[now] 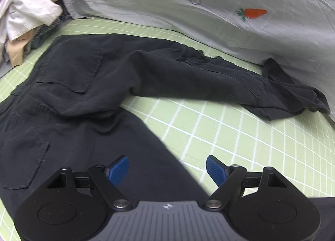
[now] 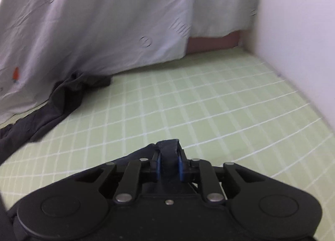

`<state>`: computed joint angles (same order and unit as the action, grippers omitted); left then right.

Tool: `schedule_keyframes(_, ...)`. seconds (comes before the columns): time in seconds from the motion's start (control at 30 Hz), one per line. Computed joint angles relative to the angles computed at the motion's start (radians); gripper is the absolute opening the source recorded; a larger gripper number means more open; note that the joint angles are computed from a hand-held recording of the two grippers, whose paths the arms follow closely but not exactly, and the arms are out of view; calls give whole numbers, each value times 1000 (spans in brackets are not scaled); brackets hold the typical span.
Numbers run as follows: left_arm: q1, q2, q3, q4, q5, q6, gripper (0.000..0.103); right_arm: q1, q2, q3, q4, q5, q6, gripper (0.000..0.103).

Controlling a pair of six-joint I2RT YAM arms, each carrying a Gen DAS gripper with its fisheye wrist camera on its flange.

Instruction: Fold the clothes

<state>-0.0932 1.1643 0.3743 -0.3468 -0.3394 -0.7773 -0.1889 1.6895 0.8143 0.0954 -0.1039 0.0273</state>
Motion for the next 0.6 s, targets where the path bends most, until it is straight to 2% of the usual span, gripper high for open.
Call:
schedule_keyframes(0.07,22,-30,-26,-14,-11,-14,82,-31,35,41,-46,75,33,17)
schedule_keyframes(0.17,81,-42,-49,-25,24,-14,82,-33,68,77,-80,101,16,24)
schedule_keyframes(0.2,98,-45,-54,-27,33,-8,82,-20,66,77,-76,114,1,32)
schedule_keyframes(0.23,110,-48,-59,-25,36,5,82,-8,64,78,-72,127,-14,49)
schedule_keyframes(0.33,133,-7,-51,3,42,36,82,31,54,66,-11,127,-9,80)
schedule_keyframes(0.4,148,39,-40,35,52,55,82,59,85,98,11,110,28,85)
schedule_keyframes(0.5,160,116,-20,77,61,73,82,99,152,184,1,71,90,86)
schedule_keyframes(0.6,166,185,-5,116,71,88,82,119,234,291,-9,-28,176,86)
